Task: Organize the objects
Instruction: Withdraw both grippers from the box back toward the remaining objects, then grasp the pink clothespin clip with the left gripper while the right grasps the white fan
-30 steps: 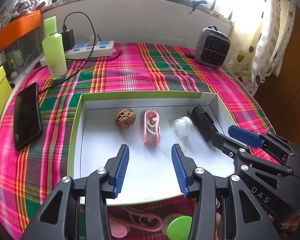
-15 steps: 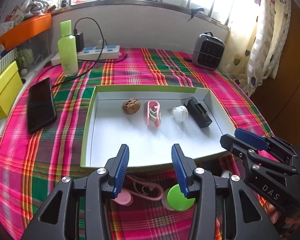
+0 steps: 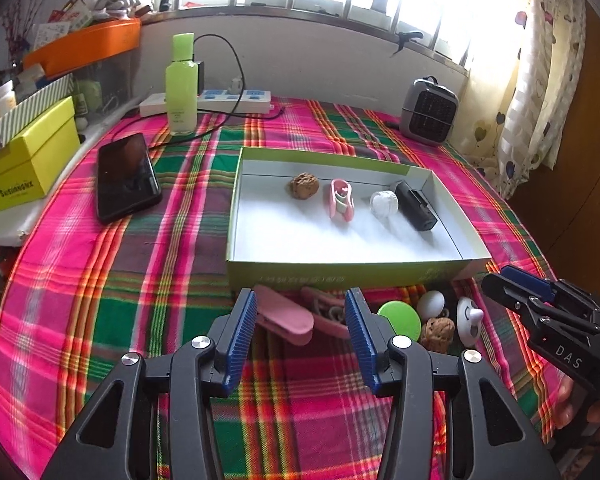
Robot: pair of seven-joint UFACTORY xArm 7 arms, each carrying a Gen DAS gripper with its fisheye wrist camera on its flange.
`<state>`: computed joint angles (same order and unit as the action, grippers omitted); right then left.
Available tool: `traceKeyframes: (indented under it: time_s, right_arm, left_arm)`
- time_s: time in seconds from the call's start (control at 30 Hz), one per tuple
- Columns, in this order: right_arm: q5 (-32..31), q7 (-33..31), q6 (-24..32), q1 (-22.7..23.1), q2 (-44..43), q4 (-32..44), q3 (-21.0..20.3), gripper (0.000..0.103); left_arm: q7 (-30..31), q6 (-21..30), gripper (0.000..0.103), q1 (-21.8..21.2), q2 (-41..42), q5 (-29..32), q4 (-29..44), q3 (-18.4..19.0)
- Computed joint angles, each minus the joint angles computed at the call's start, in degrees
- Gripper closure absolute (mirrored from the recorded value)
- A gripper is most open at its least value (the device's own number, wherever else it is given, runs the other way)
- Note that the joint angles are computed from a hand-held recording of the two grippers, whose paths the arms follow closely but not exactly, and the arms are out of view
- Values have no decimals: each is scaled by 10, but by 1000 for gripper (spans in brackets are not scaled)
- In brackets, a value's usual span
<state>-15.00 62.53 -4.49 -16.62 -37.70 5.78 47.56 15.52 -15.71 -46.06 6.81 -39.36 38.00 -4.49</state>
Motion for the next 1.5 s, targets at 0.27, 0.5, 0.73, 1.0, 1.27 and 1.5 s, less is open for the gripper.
traceKeyframes:
  time_s: [0.27,0.5,0.73,1.0,1.27,1.5]
  right_arm:
    - [7,9,-9,27,2,-18,-11,66]
    - [15,17,-20,33,3,-28,-6,55]
    - [27,11,-39,11,30,-24,22,55]
    - [38,-18,-37,-31,62,-3,63,55]
    - [21,-6,-13,-29,58,1,57,55]
    - [6,-2,-6,-25,62,1,45,55]
  left_arm:
    - [-171,-15,56,132,-15,206,-61,-82]
    - [-344,-19,53,221,-4,405,-69,-112]
    - [-403,-13,52,239,16,463,-44,-113]
    - [-343,15,52,143,30,389,-22,-38]
    - [-290,27,52,126,22,329,-29,-26]
    - [-214,34,52,50,-1,233,-44,48]
